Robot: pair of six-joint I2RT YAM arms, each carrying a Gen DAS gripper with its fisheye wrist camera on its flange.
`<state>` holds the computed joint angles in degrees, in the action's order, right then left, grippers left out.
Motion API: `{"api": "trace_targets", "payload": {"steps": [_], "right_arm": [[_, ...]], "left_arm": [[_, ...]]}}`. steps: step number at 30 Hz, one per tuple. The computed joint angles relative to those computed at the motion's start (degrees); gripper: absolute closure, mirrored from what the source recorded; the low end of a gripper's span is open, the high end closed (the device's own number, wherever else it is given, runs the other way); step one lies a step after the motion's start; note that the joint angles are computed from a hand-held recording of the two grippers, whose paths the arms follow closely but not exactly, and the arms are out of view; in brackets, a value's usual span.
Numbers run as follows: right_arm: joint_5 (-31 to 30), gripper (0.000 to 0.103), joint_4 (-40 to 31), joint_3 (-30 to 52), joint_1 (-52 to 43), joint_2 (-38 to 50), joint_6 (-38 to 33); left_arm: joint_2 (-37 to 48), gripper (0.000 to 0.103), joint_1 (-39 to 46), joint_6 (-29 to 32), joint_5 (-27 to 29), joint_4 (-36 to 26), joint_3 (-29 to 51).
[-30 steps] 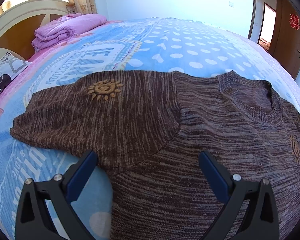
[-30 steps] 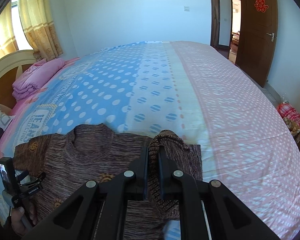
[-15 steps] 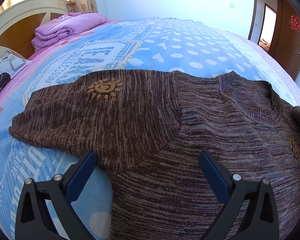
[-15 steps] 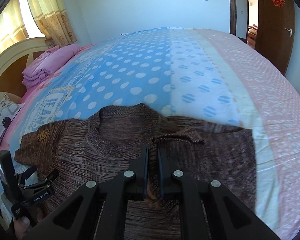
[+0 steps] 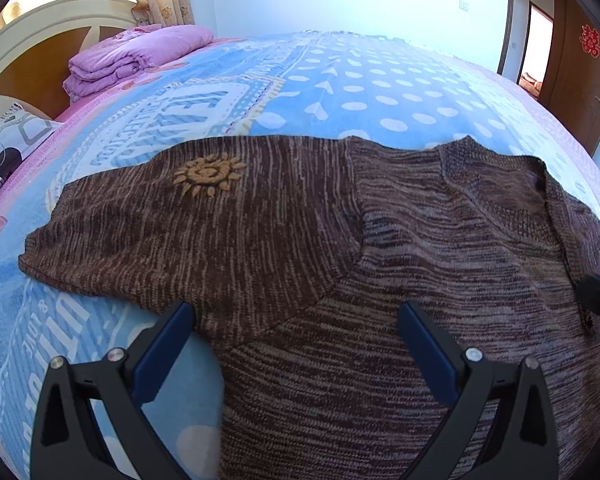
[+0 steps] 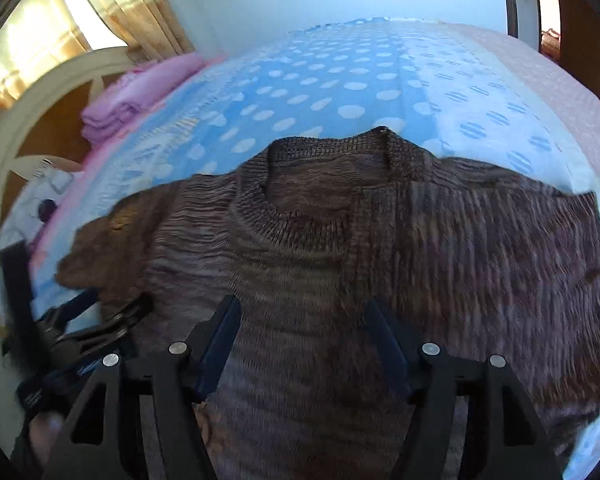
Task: Fold small clothes
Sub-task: 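Lift the open right tool away from the sweater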
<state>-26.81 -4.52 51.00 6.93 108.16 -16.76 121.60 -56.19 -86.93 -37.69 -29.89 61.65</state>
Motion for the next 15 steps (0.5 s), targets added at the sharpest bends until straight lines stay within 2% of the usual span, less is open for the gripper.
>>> {"api": "trace_targets", "payload": {"steps": [3,5,8,10,13,14,15], "right_arm": [[-4.09,0.037,-3.42,-3.38,-9.05,-4.49,-6.89],[-6.68,0.037,-6.6,-3.72,-17.21,-5.52,-13.18],[-7.44,0.037,-5.04,-4.03,-27.4,-4.95,-19.34],[-8.51,0.036,-3.0,-3.09,-32.44,-3.07,-21.0],[-11.35,0.036,-0.3,0.01,-38.38,1.58,-18.29],[-12.59,0.036,-0.73,1.57,-39.74,3.66,-17.33],[-13.27,0.036,-1.01,2.39,-40.2,4.92,-17.09]], "left_arm": [[-0.72,0.0,0.14,1.58,1.26,0.22,-0.28],[-1.42,0.0,-0.58,2.96,2.96,-2.09,0.59],[-3.94,0.003,-3.44,4.17,3.04,-4.91,1.93],[-5.4,0.003,-4.96,6.18,2.71,-7.14,5.03],[-4.11,0.003,-6.14,11.58,1.46,-8.9,13.24],[-2.19,0.005,-6.02,14.1,2.16,-8.78,17.15],[-0.59,0.014,-6.01,15.37,2.73,-8.92,19.82]]}}
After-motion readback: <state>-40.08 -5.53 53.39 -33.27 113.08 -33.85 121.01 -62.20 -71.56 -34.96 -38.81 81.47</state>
